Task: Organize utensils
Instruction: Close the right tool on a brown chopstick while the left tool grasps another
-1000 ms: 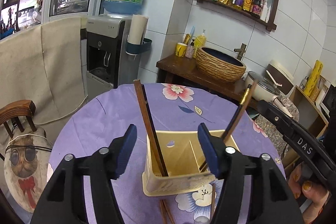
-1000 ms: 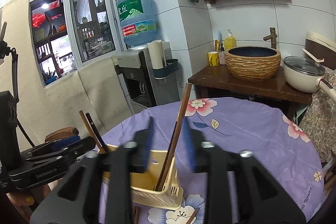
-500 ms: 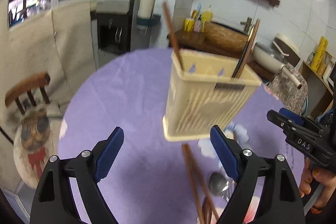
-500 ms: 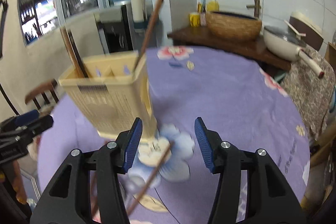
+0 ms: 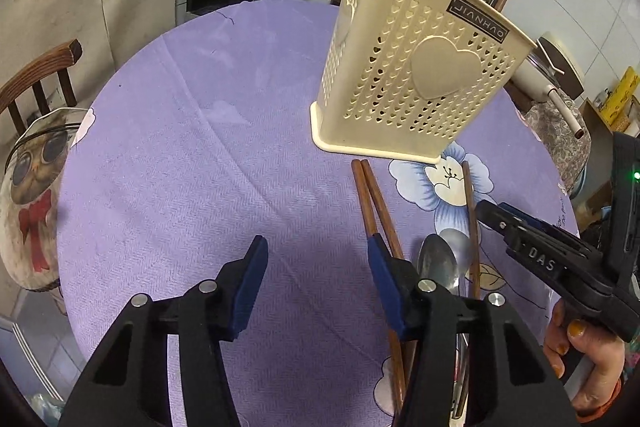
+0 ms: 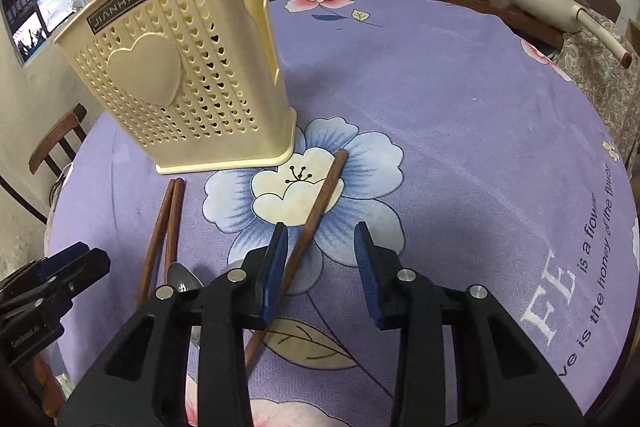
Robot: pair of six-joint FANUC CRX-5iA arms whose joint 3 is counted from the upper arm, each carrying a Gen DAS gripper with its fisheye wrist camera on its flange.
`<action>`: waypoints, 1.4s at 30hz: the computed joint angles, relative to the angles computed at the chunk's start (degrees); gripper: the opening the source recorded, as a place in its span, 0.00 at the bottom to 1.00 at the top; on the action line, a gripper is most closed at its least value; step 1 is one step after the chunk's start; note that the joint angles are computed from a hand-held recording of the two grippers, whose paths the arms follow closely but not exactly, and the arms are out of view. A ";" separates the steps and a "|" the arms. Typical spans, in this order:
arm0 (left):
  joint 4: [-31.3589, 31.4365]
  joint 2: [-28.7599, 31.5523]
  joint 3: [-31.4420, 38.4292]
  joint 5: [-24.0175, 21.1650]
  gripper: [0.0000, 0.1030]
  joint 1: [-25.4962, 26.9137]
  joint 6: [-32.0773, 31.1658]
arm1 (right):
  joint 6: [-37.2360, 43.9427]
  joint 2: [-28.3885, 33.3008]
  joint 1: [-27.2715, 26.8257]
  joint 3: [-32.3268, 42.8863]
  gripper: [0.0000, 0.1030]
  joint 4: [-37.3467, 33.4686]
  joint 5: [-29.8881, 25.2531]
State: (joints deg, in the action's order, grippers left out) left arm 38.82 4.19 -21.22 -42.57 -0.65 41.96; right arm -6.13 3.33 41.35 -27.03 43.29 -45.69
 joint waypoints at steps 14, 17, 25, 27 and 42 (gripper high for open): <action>-4.61 2.09 2.78 -1.08 0.42 -3.17 1.51 | 6.31 3.80 -2.61 4.23 0.13 -3.14 -1.70; -5.39 2.47 3.20 -1.80 0.40 -3.65 2.04 | 7.30 3.14 -3.29 3.80 0.11 -3.97 -0.36; -8.99 3.40 4.49 -0.65 0.28 -5.25 4.11 | 8.16 3.45 -3.54 4.29 0.11 -4.53 -0.49; -9.43 3.71 4.95 -0.55 0.27 -5.51 4.61 | 8.70 3.77 -3.78 4.80 0.11 -4.91 -0.64; -15.21 7.06 10.28 1.64 0.08 -7.74 10.42 | 7.04 5.34 -3.24 6.22 0.11 -3.95 -2.51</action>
